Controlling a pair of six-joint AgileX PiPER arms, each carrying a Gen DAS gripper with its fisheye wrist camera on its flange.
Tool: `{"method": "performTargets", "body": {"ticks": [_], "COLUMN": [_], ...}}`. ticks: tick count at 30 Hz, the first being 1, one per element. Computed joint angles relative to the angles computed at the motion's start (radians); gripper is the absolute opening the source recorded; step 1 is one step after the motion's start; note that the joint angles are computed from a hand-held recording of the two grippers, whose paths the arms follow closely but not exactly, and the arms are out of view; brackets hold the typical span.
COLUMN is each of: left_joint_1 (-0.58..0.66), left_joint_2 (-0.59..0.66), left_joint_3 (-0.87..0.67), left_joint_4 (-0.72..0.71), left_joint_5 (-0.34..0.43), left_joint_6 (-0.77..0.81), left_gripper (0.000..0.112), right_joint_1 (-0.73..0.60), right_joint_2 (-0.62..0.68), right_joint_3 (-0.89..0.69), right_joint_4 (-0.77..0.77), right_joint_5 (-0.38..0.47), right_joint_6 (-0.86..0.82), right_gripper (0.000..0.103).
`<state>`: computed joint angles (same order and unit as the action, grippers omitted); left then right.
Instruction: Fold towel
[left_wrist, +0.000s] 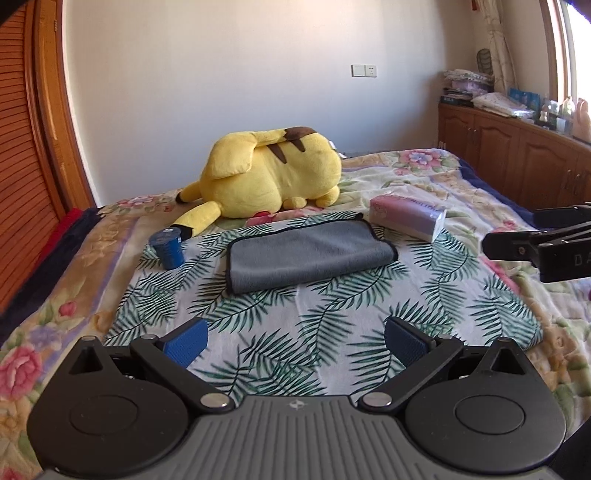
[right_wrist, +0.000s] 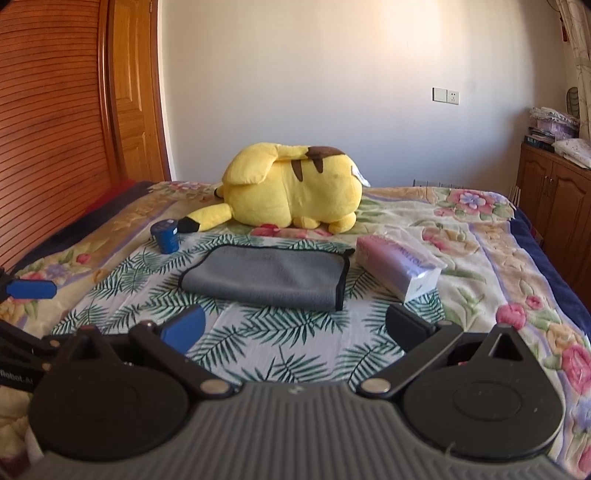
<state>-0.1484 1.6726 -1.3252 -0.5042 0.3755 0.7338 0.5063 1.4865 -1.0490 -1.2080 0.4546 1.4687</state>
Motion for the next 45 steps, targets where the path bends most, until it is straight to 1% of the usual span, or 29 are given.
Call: {"method": "performTargets", "body": {"ticks": [3, 7, 11, 18, 28, 33, 41, 45], "left_joint_1": [0.008, 0.027, 0.028, 0.038, 0.042, 0.050, 0.061, 0.064], "left_joint_2": [-0.019, -0.045, -0.072, -0.098, -0.097, -0.087, -0.084, -0.102], "left_joint_3": [0.039, 0.093, 0.148, 0.230, 0.280, 0.296, 0.300, 0.322], "left_joint_4": [-0.040, -0.149, -0.192, -0.299, -0.425, -0.531, -0.639, -0.808], "left_joint_5": [-0.017, -0.026, -0.047, -0.076, -0.108, -0.118, -0.135, -0.161], "left_joint_6": [0.023, 0.100, 0.132, 0.237, 0.378, 0.472, 0.573, 0.738], "left_gripper": [0.087, 0.087, 0.087, 0.087, 0.087, 0.087, 0.087, 0.087], "right_joint_1": [0.018, 0.046, 0.074, 0.123, 0.147, 0.145, 0.145, 0.155], "right_joint_2": [-0.015, -0.033, -0.044, -0.058, -0.045, -0.032, -0.029, -0.027], "right_joint_3": [0.027, 0.064, 0.097, 0.146, 0.193, 0.204, 0.219, 0.225], "right_joint_4": [-0.019, -0.052, -0.074, -0.119, -0.182, -0.212, -0.264, -0.291], "right_joint_5": [0.011, 0.035, 0.055, 0.088, 0.107, 0.112, 0.126, 0.148], "right_joint_6": [0.036, 0.088, 0.129, 0.208, 0.305, 0.347, 0.421, 0.453], "right_gripper": [0.103, 0.103, 0.103, 0.103, 0.103, 0.103, 0.103, 0.103]}}
